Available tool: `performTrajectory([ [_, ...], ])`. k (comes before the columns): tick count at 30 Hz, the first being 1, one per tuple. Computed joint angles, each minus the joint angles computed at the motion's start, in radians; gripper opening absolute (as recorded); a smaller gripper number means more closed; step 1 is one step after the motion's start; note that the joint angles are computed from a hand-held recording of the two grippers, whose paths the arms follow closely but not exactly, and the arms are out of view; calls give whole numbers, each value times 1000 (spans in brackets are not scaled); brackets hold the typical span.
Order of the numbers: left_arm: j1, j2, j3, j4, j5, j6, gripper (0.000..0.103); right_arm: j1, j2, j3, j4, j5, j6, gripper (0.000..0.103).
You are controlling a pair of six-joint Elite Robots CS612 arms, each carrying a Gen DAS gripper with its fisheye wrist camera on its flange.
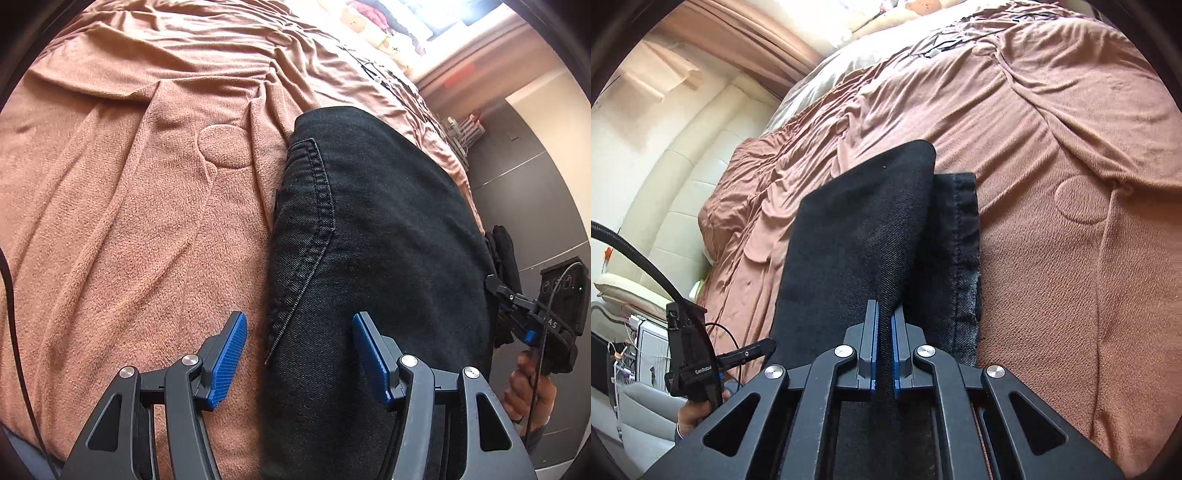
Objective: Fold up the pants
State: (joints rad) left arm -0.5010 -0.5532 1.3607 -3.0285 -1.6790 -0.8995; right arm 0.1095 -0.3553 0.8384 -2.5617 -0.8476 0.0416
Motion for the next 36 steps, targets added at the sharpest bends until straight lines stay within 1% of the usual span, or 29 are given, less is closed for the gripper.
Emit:
performTrajectory([
  [5, -8, -6, -2, 11, -2, 20, 62, -10, -41, 77, -74, -5, -13, 2],
  [9, -15, -6, -9, 22, -2, 34, 62, -16, -50, 106, -94, -30, 2, 2],
  [14, -15, -2, -14, 34, 2, 29, 62, -23, -37, 95, -72, -42, 38, 2],
  [19, -13, 3, -9, 13, -21, 17, 62, -9, -21, 67, -31, -115, 27, 2],
  [21, -15, 5, -13, 17, -22, 25, 62, -5, -14, 55, -9, -130, 37, 2],
  [23, -15, 10, -19, 18, -43, 21, 62, 0, -13, 56, -10, -158, 33, 2],
  [24, -15, 11, -21, 21, -53, 20, 60, 1, -14, 58, -13, -160, 39, 2],
  [25, -17, 12, -21, 15, -54, 22, 50, 0, -15, 60, -16, -154, 49, 2],
  [27, -23, 5, -22, 42, -30, 43, 49, 0, -24, 70, -20, -146, 51, 2],
  [29, -27, -1, -22, 58, -18, 48, 47, 1, -40, 88, -24, -162, 48, 3],
  [30, -27, -2, -23, 61, -18, 45, 46, 0, -47, 99, -32, -163, 52, 7],
  [31, -28, -3, -22, 62, -15, 46, 46, -1, -59, 115, -37, -168, 53, 7],
  [35, -30, -9, -12, 65, -8, 45, 47, -17, -92, 181, -73, -127, 40, 8],
  [36, -31, -11, -8, 60, -8, 40, 47, -19, -101, 198, -72, -116, 28, 10],
])
